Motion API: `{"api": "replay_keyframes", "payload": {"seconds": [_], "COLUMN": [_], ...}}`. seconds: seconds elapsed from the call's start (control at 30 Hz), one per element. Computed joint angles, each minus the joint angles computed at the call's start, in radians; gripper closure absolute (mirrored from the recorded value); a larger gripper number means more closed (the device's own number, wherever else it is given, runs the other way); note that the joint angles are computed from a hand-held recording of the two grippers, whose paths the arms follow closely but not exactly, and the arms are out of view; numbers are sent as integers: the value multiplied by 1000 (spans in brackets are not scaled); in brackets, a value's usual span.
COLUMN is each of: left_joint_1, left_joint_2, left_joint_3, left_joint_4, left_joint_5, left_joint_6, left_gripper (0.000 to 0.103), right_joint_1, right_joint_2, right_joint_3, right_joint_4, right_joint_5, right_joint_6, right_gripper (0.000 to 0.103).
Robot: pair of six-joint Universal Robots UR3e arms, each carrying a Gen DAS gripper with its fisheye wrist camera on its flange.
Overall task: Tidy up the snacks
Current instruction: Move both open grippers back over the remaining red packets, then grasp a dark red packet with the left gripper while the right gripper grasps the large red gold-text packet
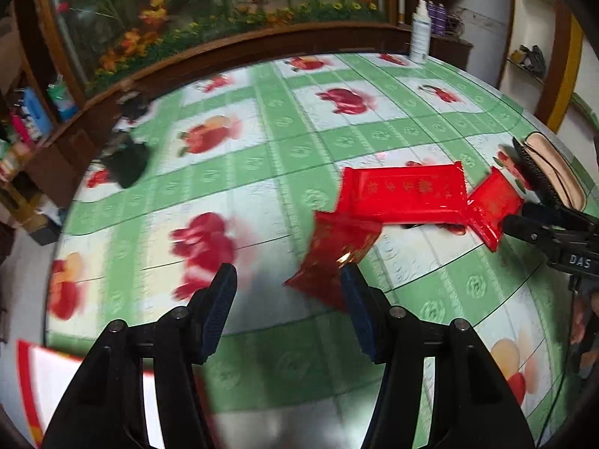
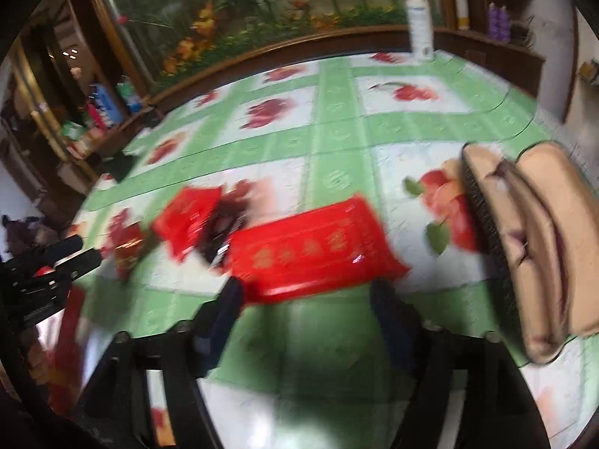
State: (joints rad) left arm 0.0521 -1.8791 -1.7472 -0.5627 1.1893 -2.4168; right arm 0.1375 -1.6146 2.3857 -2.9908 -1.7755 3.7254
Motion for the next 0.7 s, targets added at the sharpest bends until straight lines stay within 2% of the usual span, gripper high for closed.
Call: {"api": "replay_keyframes", "payload": {"seconds": [0.03,0.13,0.27,0.4,0.5,0.6,0.7], "left_joint_1": [-11,-31,-60,-64,-62,-77,-83], "left_joint_2": [-15,-56,-112,-160,-172,-170,-162], "left_joint_3": [14,52,113,180,207,207,194], "left_joint_4": [-5,-30,-72,-130,-160,-159,-155], "left_joint_5": [8,6,24,18,8,19,12], "left_joint_6": [-6,-10,-13,-45,-58,-53,-40], "left_gripper": [43,38,37,36,36,36,36], "right_joint_1": [3,31,-6,-8,-1,-4,-20], "right_joint_2": [14,74,105,106,93,123,119], "right_joint_3": [-18,-92,-100,-127,-117,-156,-146], "right_joint_4": [19,74,34,66,33,82,63], "right_joint_5": [-24,-112,-56,-25,-11,7,57], "right_joint_6": [0,-8,-67,-78,-82,-94,-97], "right_gripper": [17,15,8,8,8,7,6]}}
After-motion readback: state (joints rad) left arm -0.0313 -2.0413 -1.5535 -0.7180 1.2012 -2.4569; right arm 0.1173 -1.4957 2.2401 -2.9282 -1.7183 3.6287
